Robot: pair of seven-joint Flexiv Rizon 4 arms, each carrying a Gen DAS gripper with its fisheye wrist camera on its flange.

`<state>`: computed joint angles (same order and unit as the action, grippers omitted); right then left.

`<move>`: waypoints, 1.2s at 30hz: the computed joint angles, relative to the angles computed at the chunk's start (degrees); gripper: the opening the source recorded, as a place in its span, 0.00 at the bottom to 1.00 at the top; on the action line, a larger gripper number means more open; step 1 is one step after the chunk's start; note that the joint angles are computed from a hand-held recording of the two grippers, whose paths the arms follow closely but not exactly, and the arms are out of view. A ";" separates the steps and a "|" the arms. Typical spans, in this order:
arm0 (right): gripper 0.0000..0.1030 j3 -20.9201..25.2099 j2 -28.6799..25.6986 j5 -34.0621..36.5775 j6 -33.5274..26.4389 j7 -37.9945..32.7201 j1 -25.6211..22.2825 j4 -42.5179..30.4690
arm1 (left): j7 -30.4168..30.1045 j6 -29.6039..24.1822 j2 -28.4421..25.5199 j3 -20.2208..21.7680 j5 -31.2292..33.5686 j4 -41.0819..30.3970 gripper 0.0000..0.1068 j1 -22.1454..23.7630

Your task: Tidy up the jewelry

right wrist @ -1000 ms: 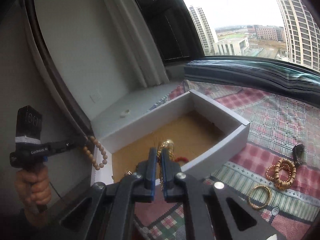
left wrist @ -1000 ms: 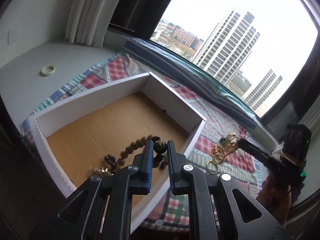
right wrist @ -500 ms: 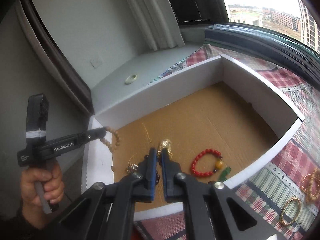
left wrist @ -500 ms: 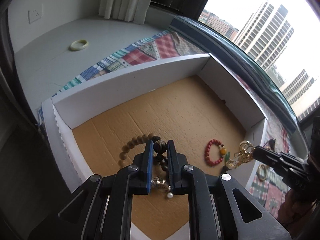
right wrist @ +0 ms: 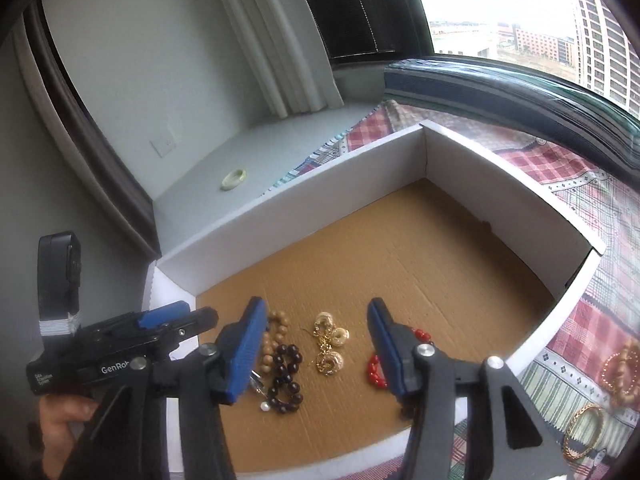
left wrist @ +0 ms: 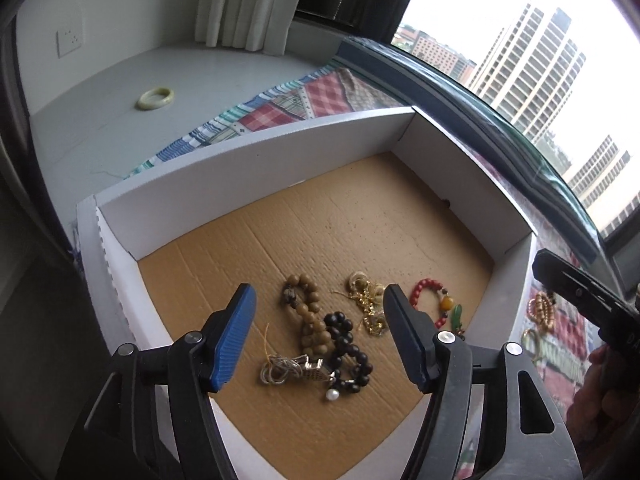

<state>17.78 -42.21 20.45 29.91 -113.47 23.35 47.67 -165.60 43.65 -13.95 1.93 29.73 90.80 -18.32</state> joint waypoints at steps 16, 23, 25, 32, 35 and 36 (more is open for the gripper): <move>0.65 -2.45 14.51 -3.04 26.24 -8.20 -8.86 29.64 | 10.15 3.39 -12.46 -3.68 0.96 -15.60 0.76 -8.88; 0.67 -4.97 16.20 -7.21 34.07 -4.95 -13.00 38.49 | 20.02 4.06 -23.79 -4.72 -6.80 -25.83 0.76 -11.32; 0.69 -6.32 16.16 -9.14 37.26 -2.64 -13.64 40.97 | 22.41 2.73 -27.21 -4.12 -8.27 -29.64 0.77 -12.43; 0.70 -13.18 11.79 -17.49 45.33 9.55 -14.98 44.62 | 31.35 -3.95 -38.33 0.25 -12.13 -44.07 0.77 -15.29; 0.70 -18.20 9.05 -21.98 47.04 15.63 -14.13 44.25 | 32.43 -6.38 -42.64 1.86 -14.36 -50.02 0.77 -15.15; 0.70 -19.25 7.96 -23.10 46.45 17.41 -14.22 43.25 | 32.19 -7.37 -43.95 2.39 -14.94 -51.94 0.77 -15.08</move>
<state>-1.47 -34.24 -2.65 76.36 -96.05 9.13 90.92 -133.42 36.28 -57.91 4.32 14.79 38.86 -33.40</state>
